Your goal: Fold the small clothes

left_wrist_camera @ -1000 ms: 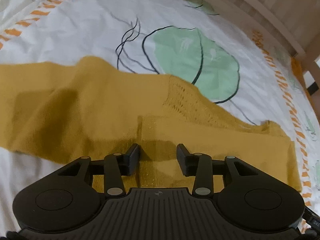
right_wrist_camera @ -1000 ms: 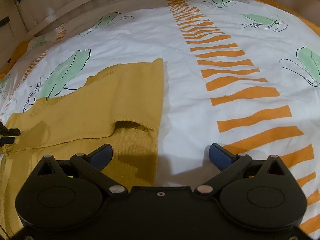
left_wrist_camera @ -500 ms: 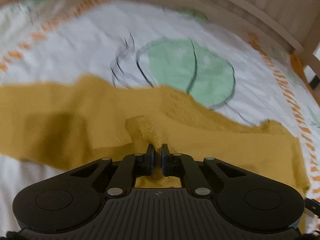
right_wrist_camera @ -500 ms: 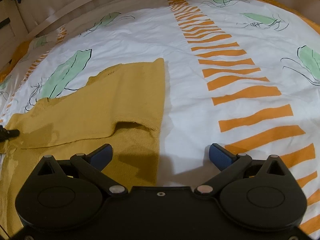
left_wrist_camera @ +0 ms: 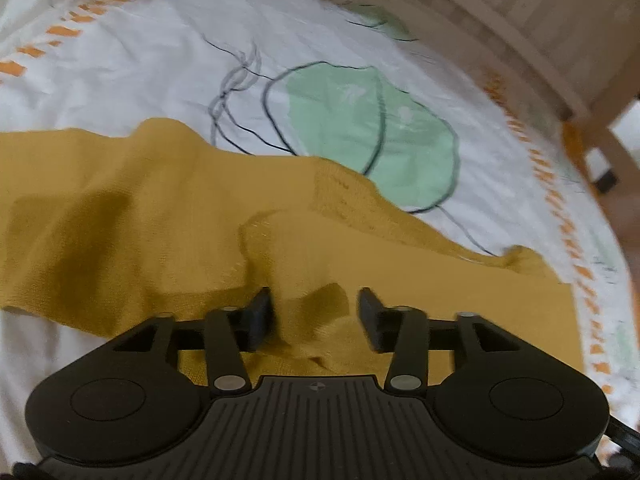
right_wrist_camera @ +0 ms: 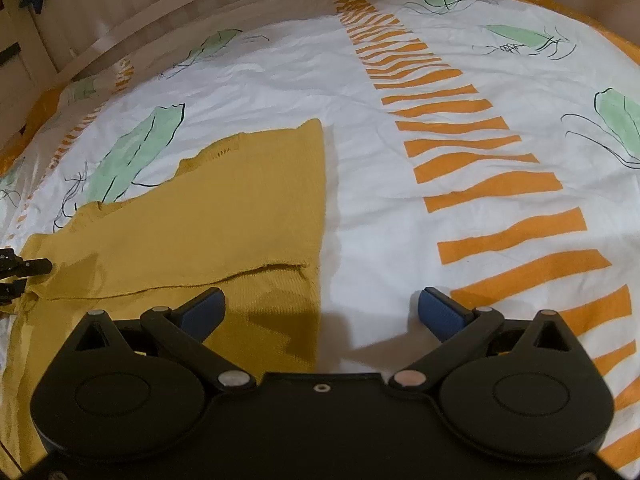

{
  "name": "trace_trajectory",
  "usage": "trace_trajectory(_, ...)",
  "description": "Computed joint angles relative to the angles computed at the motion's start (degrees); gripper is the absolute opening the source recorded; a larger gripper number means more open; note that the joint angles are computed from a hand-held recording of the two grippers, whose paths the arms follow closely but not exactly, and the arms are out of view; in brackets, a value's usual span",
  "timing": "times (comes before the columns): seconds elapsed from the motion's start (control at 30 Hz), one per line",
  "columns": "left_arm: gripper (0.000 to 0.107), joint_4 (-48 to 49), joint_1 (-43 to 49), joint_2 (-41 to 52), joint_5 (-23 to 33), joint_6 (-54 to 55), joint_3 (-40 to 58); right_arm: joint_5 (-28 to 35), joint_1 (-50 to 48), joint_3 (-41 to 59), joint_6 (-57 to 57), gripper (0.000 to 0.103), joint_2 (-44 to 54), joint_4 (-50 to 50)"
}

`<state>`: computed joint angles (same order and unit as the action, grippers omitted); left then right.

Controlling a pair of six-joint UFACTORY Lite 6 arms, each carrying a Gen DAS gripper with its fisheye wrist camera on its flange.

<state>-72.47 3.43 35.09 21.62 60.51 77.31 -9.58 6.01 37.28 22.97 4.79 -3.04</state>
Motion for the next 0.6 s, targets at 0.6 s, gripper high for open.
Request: trace_trajectory(0.6,0.092,0.58,14.80,-15.20,1.13,6.48,-10.21,-14.18,-1.55,-3.93,31.71,0.103,-3.88,-27.70)
